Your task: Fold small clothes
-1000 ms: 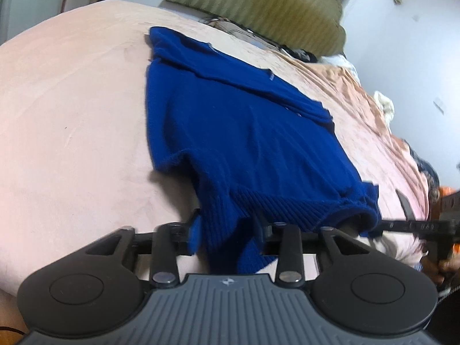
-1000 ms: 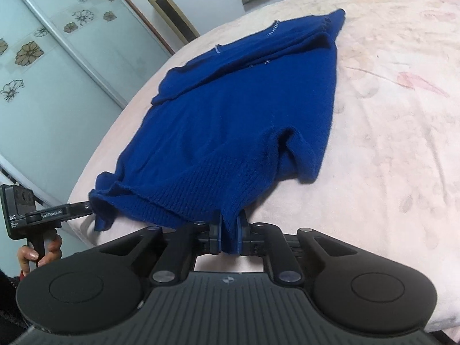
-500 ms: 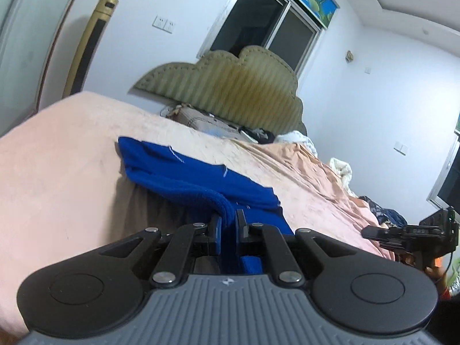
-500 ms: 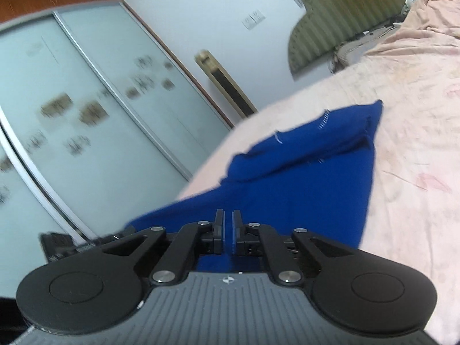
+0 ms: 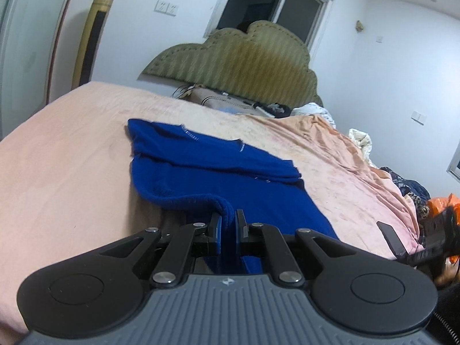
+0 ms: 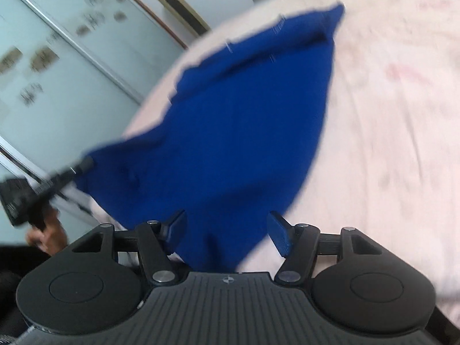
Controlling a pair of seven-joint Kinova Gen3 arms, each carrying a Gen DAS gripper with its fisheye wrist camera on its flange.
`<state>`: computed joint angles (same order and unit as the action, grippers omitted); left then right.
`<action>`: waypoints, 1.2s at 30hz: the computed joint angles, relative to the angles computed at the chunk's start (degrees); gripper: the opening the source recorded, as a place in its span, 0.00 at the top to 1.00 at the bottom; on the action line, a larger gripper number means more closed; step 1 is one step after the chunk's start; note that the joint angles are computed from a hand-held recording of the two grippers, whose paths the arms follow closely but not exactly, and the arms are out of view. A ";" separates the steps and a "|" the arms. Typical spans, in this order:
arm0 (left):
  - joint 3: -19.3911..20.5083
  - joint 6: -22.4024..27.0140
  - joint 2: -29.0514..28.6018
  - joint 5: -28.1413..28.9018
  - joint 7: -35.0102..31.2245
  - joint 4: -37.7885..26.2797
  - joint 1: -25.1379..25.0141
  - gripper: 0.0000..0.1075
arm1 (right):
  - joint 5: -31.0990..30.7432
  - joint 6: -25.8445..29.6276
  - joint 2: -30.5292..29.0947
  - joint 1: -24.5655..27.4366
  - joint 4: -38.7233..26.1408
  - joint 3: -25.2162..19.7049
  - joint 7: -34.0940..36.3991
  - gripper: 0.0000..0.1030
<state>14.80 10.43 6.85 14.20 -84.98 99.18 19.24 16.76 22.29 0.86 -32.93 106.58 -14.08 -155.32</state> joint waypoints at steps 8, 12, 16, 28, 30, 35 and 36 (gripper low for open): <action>-1.19 -0.15 0.98 -1.75 2.86 -0.71 1.44 0.92 | 9.32 0.59 7.23 3.60 -4.69 -10.57 -3.86 0.80; -6.48 -1.25 1.29 -8.76 9.48 -1.51 7.35 0.92 | 18.64 2.32 7.56 -6.59 -6.16 -1.70 -12.54 0.88; -11.66 -0.68 1.91 -17.88 17.93 -4.25 12.86 0.92 | 27.96 2.53 5.35 -16.72 -7.21 8.91 -19.02 0.88; -22.13 4.40 5.99 -39.26 40.60 -14.32 23.62 0.92 | 55.92 10.11 4.00 -25.12 -9.69 16.79 -38.43 0.88; -22.82 5.00 6.43 -42.25 43.90 -15.15 24.28 0.92 | 60.52 12.32 4.22 -20.98 -9.32 11.48 -42.77 0.88; -22.47 8.07 8.63 -46.09 49.23 -18.72 23.83 0.92 | 66.51 19.05 6.31 -12.35 -10.11 0.54 -46.91 0.88; -21.57 9.70 9.36 -45.86 49.40 -20.10 23.04 0.92 | 67.12 19.42 6.45 -12.20 -10.05 0.63 -47.83 0.88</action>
<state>-6.77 20.13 16.22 -31.65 -35.58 79.08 42.28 83.88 41.71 7.31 -45.13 96.53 -13.45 -203.16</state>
